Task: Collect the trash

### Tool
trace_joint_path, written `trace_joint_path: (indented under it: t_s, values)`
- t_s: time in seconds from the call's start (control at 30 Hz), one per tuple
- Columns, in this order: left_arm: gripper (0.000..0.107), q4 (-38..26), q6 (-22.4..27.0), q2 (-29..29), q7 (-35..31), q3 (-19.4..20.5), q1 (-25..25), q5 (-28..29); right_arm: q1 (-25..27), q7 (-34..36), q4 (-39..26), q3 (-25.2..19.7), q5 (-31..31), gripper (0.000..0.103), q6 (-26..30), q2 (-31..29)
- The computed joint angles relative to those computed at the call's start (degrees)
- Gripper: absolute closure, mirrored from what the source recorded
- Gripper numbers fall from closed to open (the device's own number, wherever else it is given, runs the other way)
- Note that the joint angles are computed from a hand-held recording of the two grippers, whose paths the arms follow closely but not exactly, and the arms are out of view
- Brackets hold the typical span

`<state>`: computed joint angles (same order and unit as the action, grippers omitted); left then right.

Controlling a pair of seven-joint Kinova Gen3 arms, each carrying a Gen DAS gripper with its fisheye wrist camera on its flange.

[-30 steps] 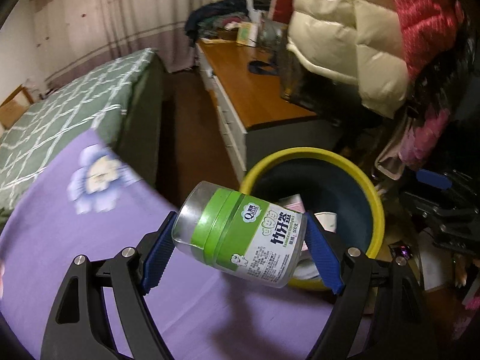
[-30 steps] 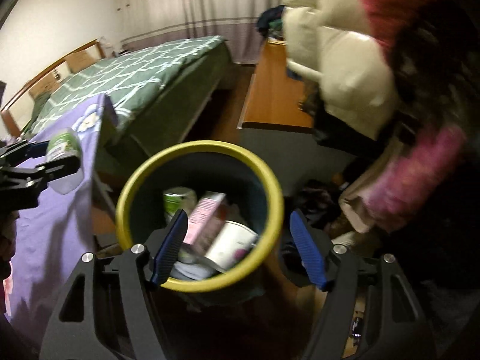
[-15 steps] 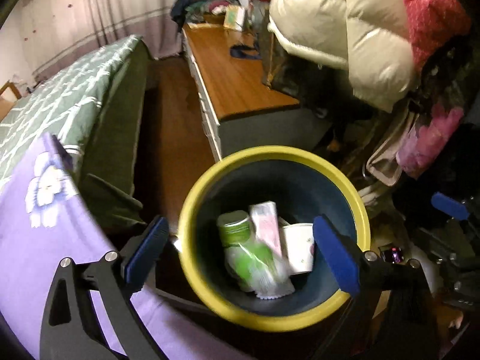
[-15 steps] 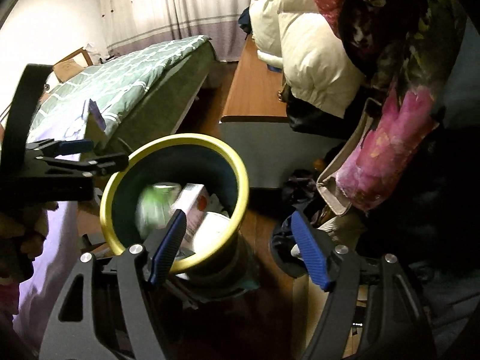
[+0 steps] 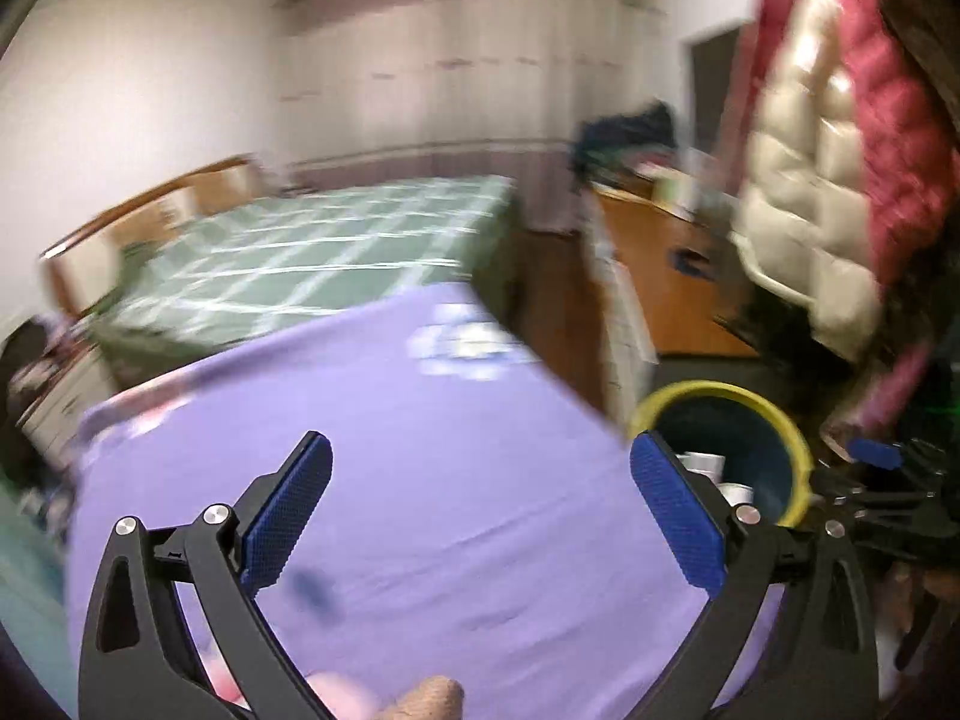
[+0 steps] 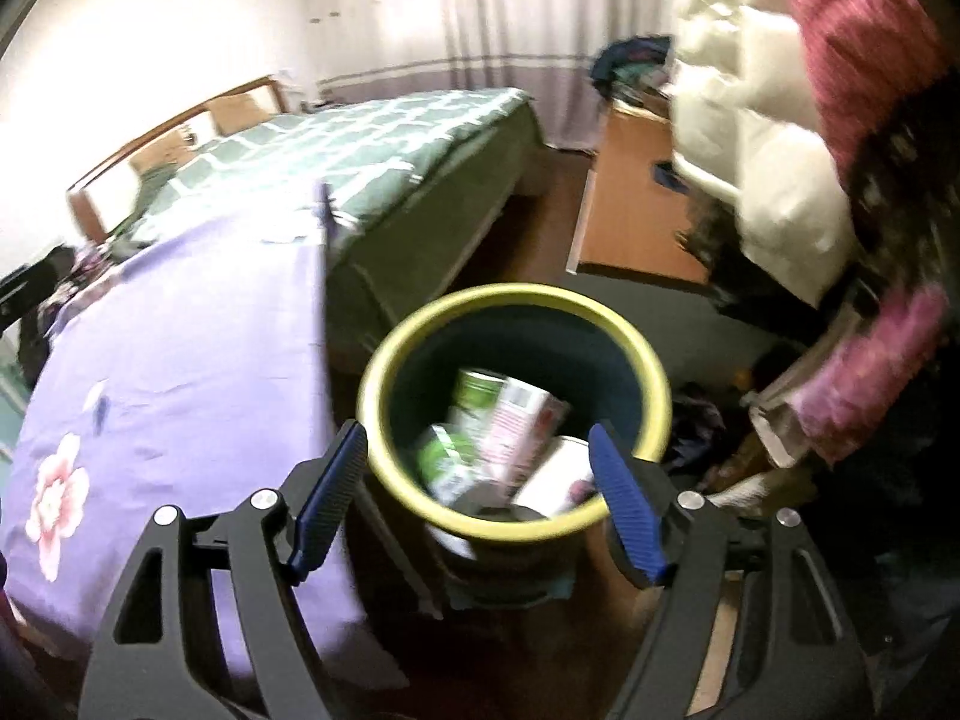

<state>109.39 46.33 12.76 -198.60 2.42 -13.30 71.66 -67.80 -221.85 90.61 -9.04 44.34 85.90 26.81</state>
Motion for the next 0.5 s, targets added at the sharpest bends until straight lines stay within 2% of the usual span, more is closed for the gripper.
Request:
trace_joint_path:
  t_s: [0.2, 0.33, 0.5]
  values:
    - [0.009, 1.3, 2.8, -0.1, -1.0, -5.5, -9.0, 3.6, -1.6, 7.7, -7.3, 1.0, 4.2, 0.028, 2.6, 3.2]
    - [0.009, 1.4, 5.8, 0.8, -1.8, -7.6, -14.2, 4.4, -3.5, 11.1, -11.4, 2.5, 6.3, 0.026, 4.4, 5.0]
    - [0.009, 3.6, 9.6, 1.4, -6.5, -9.6, -19.9, 8.1, -5.4, 14.5, -15.3, 3.9, 7.5, 0.025, 5.8, 7.1]
